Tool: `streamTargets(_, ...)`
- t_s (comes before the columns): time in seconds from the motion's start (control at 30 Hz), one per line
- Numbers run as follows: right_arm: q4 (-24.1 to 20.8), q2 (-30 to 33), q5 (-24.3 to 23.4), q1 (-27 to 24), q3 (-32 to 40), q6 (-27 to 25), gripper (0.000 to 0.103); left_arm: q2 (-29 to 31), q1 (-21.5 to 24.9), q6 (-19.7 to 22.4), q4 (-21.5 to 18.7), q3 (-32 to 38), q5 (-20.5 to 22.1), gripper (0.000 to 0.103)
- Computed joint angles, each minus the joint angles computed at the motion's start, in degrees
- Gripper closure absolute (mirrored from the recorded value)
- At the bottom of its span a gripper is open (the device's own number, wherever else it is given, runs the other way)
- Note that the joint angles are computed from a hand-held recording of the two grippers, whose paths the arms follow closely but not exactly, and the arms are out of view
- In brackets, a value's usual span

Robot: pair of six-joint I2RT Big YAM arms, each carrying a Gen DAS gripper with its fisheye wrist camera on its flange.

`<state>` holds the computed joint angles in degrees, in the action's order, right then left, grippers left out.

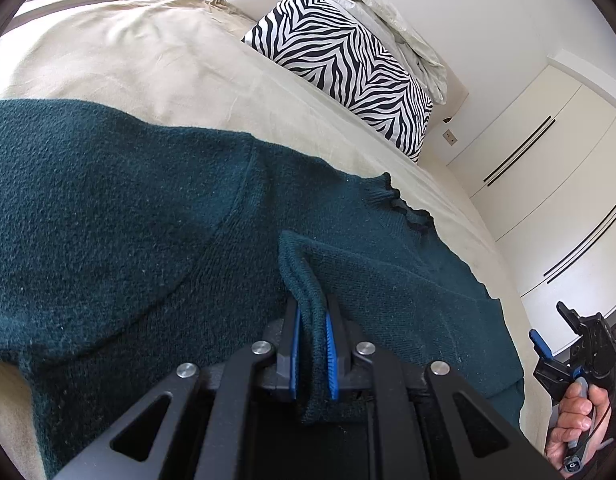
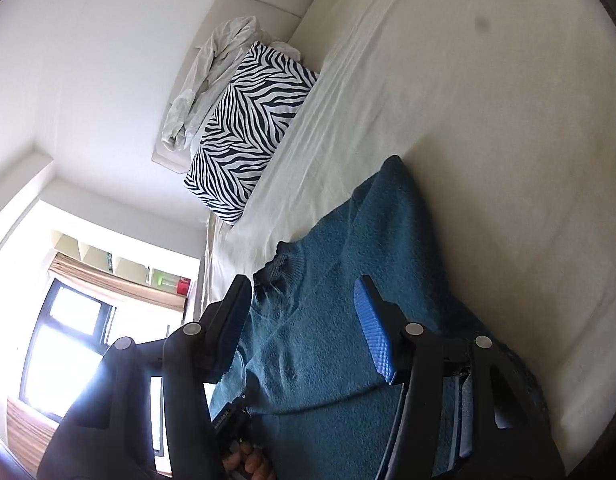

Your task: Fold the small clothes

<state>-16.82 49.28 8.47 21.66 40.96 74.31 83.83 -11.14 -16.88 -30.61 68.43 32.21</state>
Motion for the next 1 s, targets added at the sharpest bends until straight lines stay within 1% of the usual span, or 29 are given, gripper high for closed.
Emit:
streamTargets(0.1, 1.50, 5.51, -9.92, -5.49, 1.39, -1.60, 0.050, 0.17, 0.05, -0.05, 0.51, -0.12, 0.31, 0.089)
streamTargets(0.13, 0.73, 7.34, -12.02, -6.30, 1.73, -1.84, 0.050, 0.24, 0.08, -0.06, 0.65, -0.15, 0.44, 0.089)
streamTargets(0.17, -1.15, 8.87, -12.60, -6.37, 2.14, -2.48, 0.052, 0.29, 0.12, -0.11, 0.76, -0.15, 0.60, 0.089)
streamTargets(0.2, -1.12, 8.73, -11.97, -5.90, 1.27, -3.85, 0.052, 0.30, 0.19, -0.09, 0.88, -0.22, 0.77, 0.089)
streamTargets(0.23, 0.68, 7.53, -10.81, -5.33, -0.36, -5.36, 0.052, 0.32, 0.23, -0.10, 0.98, -0.26, 0.86, 0.089)
streamTargets(0.27, 2.38, 5.85, -10.14, -4.87, -2.27, -5.49, 0.052, 0.33, 0.22, -0.18, 1.03, -0.25, 0.94, 0.089)
streamTargets(0.3, 4.49, 3.69, -10.17, -4.65, -4.67, -4.46, 0.052, 0.33, 0.19, -0.17, 0.98, -0.25, 0.87, 0.089)
streamTargets(0.33, 5.57, 1.57, -9.81, -4.36, -6.54, -3.26, 0.052, 0.34, 0.19, -0.16, 0.98, -0.25, 0.86, 0.089)
streamTargets(0.37, 5.35, -0.48, -9.20, -3.97, -7.89, -2.37, 0.053, 0.36, 0.21, -0.17, 0.95, -0.24, 0.90, 0.089)
streamTargets(0.4, 3.24, -2.29, -8.29, -3.43, -8.28, -2.05, 0.053, 0.31, 0.23, -0.19, 0.91, -0.27, 0.93, 0.089)
streamTargets(0.47, -3.26, -6.21, -5.73, -1.79, -8.09, -1.33, 0.053, 0.38, 0.40, -0.34, 0.20, 0.06, 1.37, 0.089)
streamTargets(0.5, -8.95, -7.80, -2.88, -0.38, -6.85, 0.04, 0.051, 0.47, 0.64, -0.46, -0.74, 0.56, 2.01, 0.089)
streamTargets(0.53, -15.79, -8.82, 0.97, 1.49, -5.05, 1.97, 0.051, 0.40, 1.06, -0.43, -2.29, 1.17, 2.89, 0.089)
streamTargets(0.57, -20.28, -10.71, 4.36, 3.51, -4.29, 3.63, 0.049, 0.00, 1.64, -0.03, -4.60, 1.93, 3.06, 0.085)
streamTargets(0.6, -22.41, -13.08, 7.35, 5.93, -4.25, 5.13, 0.050, -1.37, 2.36, -0.11, -5.95, 1.66, 2.65, 0.074)
streamTargets(0.63, -24.39, -15.58, 10.43, 8.87, -4.20, 6.66, 0.050, -3.41, 3.68, -1.03, -5.97, 0.56, 3.06, 0.064)
streamTargets(0.67, -26.52, -17.17, 14.21, 12.64, -3.69, 8.35, 0.050, -5.82, 5.56, -2.33, -5.29, -0.93, 4.10, 0.045)
streamTargets(0.7, -28.82, -17.84, 18.24, 16.77, -2.85, 10.45, 0.050, -8.35, 8.02, -3.74, -4.05, -2.58, 5.45, 0.034)
streamTargets(0.73, -31.11, -18.29, 21.88, 20.85, -2.10, 12.87, 0.050, -10.75, 10.99, -5.08, -2.84, -4.14, 6.61, 0.032)
streamTargets(0.77, -32.13, -17.93, 24.60, 24.44, -1.41, 14.86, 0.050, -12.53, 14.26, -5.76, -2.79, -5.03, 7.56, 0.031)
streamTargets(0.83, -32.07, -16.25, 28.07, 30.23, -0.30, 17.48, 0.050, -13.90, 21.76, -7.03, -3.77, -5.58, 10.25, 0.031)
streamTargets(0.9, -30.46, -13.50, 29.71, 34.04, 0.77, 18.77, 0.050, -13.28, 29.46, -8.90, -4.29, -5.46, 11.92, 0.032)
streamTargets(0.93, -28.70, -11.73, 29.66, 35.14, 1.29, 18.75, 0.050, -12.44, 32.97, -10.19, -4.52, -5.17, 12.44, 0.032)
streamTargets(1.0, -24.86, -8.42, 29.24, 36.60, 2.33, 18.12, 0.050, -10.35, 39.02, -14.19, -4.36, -4.66, 13.60, 0.032)
